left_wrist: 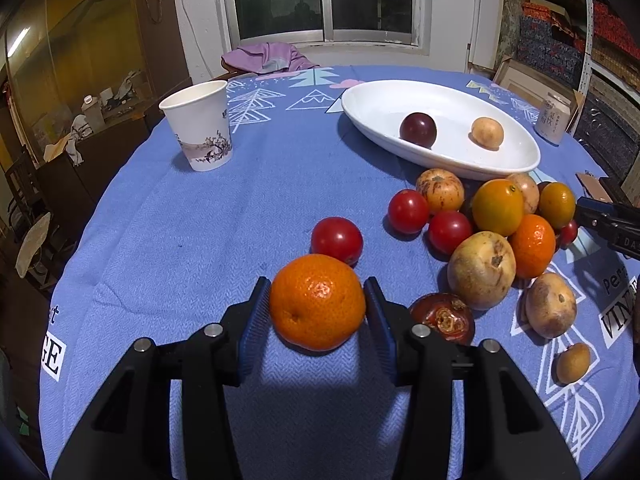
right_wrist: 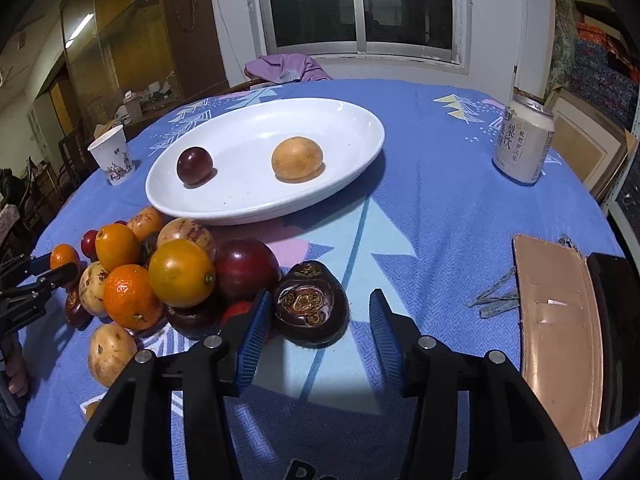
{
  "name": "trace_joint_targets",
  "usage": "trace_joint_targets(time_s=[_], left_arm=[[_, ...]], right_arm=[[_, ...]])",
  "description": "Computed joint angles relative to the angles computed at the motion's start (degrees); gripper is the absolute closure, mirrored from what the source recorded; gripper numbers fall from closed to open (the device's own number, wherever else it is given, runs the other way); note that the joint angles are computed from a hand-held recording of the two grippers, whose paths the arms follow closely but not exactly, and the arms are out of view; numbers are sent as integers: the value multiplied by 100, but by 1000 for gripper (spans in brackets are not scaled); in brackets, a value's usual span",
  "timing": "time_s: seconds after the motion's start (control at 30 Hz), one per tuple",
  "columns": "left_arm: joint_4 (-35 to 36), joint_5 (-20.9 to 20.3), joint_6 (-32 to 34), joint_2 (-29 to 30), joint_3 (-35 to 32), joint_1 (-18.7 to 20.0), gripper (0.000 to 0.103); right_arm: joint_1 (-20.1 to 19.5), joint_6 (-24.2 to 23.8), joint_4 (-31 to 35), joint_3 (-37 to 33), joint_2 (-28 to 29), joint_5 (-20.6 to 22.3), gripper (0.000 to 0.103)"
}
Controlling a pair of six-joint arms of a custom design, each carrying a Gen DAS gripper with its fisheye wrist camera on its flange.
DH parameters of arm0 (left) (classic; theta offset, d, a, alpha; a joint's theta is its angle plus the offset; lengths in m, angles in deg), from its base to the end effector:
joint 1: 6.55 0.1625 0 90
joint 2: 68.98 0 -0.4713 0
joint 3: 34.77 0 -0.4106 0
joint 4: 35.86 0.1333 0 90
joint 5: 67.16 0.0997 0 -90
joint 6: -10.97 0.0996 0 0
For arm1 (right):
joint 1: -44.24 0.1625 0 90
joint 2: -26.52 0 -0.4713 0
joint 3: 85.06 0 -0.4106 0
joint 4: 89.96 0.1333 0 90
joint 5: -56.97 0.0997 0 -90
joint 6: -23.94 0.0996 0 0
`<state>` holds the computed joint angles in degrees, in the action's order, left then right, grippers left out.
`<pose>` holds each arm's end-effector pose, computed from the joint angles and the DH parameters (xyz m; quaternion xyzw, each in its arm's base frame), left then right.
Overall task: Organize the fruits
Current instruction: 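Hold the orange in left gripper while right gripper grasps the dark brown mangosteen, then carry orange and mangosteen onto the white plate and open both grippers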
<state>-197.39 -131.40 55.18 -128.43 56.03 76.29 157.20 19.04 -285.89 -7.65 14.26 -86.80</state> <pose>0.0849 -0.7406 0.3505 0.3278 0.8582 -0.2510 0.3049 0.3402 -0.6672 -0.0895 0.0483 -0.8494 0.3734 0.3698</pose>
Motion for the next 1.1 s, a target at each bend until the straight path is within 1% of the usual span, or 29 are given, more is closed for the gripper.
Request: trace_joint_targets(time_s=[0.1,0.13,0.23,0.27,0.3,0.47,0.67,0.73,0.83,0.9,1.0,1.1], left_arm=[[288,-1,-109,-5,-61,17,55],[383,8,-126,6,-83,21,55],[321,23,-93,8,-64,22,55],[379,-2,-139,9,-100,32,55],[464,-44,-206,7,-141,48,55],[707,-190,-387,22,-300,97,56],[720,-262,-415,15,-321,108,57],[577,-336,-392,-23,-270,105,57],[268,-542,-321,-124,-158,99,57],[95,-632,-301,-173,-110,78,57],[133,-555,-426,-118,-262,-43,57],[317,-409,-433,72,-586,-256,57]], right_arm=[[-1,-171,182,-236,92,-129,51],[-33,-49,381,-239,60,-98,51],[-142,305,497,28,-152,267,54],[-163,399,490,136,-214,362,54],[-156,381,464,178,-226,366,58],[-132,333,419,191,-207,336,59],[-145,450,286,332,-273,453,59],[-142,469,210,372,-286,498,59],[-99,370,-19,403,-277,469,59],[-59,270,-325,449,-294,476,59],[15,30,-699,423,-324,476,59],[49,-111,-590,224,-394,559,59]])
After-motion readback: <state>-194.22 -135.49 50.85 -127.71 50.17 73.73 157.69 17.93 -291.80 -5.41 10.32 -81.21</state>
